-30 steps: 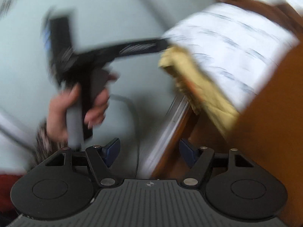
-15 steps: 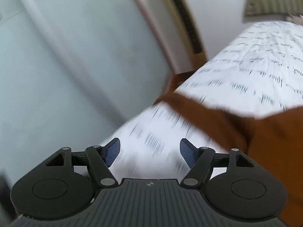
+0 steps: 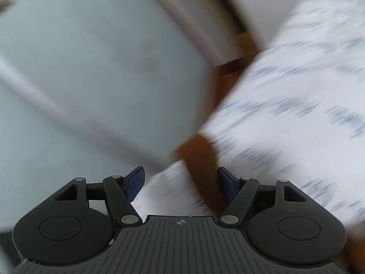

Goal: Fold small clothes
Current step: 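Move the right gripper around the bed to the other sleeve cuff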

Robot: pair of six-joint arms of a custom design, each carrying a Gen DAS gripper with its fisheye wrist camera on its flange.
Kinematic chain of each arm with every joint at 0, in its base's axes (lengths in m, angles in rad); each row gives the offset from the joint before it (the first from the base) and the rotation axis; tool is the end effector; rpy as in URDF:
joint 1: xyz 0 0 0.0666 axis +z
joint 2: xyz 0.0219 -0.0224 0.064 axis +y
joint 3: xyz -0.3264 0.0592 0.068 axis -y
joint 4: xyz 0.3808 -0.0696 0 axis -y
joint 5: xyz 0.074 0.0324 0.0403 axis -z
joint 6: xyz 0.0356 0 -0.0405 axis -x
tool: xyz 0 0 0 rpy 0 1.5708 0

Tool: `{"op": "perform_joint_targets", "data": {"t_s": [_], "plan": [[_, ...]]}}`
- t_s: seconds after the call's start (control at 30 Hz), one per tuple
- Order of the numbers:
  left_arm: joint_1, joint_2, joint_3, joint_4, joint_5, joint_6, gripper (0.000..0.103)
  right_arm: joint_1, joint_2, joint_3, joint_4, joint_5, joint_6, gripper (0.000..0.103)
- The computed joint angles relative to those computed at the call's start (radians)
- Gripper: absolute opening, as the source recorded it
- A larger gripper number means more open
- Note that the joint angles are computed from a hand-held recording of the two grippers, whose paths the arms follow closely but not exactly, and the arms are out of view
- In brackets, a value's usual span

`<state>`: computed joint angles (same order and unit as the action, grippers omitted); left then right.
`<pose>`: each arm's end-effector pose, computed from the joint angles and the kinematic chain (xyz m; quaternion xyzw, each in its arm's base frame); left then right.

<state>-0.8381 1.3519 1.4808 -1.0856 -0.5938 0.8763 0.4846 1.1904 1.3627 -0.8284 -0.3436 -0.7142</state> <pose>0.3185 -0.3248 0.4282 -0.1058 0.9097 -0.0360 0.4000 0.3699 0.2078 0.4585 0.0263 0.8868 0.3721 0.2727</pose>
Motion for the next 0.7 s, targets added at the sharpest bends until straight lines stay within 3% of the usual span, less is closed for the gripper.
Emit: {"op": "perform_joint_targets", "data": {"t_s": [0.07,0.1,0.13,0.2,0.23,0.27,0.33,0.43,0.5,0.6,0.7], "plan": [[0.020,-0.015,-0.021,-0.003,-0.001,0.022,0.092,0.033,-0.030,-0.044,0.022,-0.104,-0.009,0.072],[0.029,-0.024,-0.033,-0.004,0.000,0.032,0.092,0.067,-0.053,-0.067,0.021,-0.104,0.017,0.072],[0.038,-0.035,-0.047,0.000,0.003,0.039,0.092,0.130,-0.077,-0.072,-0.011,-0.003,0.123,0.072],[0.055,-0.053,-0.063,0.000,0.025,0.043,0.092,0.305,-0.121,-0.080,-0.049,0.325,0.427,0.072],[0.060,-0.062,-0.073,0.008,0.037,0.039,0.092,0.377,-0.141,-0.097,-0.047,0.410,0.529,0.072],[0.065,-0.062,-0.075,0.016,0.045,0.032,0.092,0.411,-0.156,-0.105,-0.051,0.379,0.569,0.067],[0.068,-0.056,-0.069,0.009,0.066,0.029,0.092,0.427,-0.164,-0.102,-0.062,0.273,0.520,0.066],[0.060,-0.058,-0.072,0.041,0.098,0.013,0.092,0.383,-0.167,-0.082,-0.044,0.250,0.420,0.066],[0.041,-0.045,-0.060,0.053,0.109,-0.011,0.092,0.308,-0.185,-0.071,-0.028,0.214,0.303,0.067],[-0.012,-0.019,-0.037,0.078,0.095,-0.039,0.092,0.177,-0.176,-0.044,-0.011,0.195,0.198,0.069],[-0.078,0.034,0.016,0.082,0.049,-0.053,0.092,0.062,-0.100,0.025,-0.039,0.087,0.118,0.069]]}}
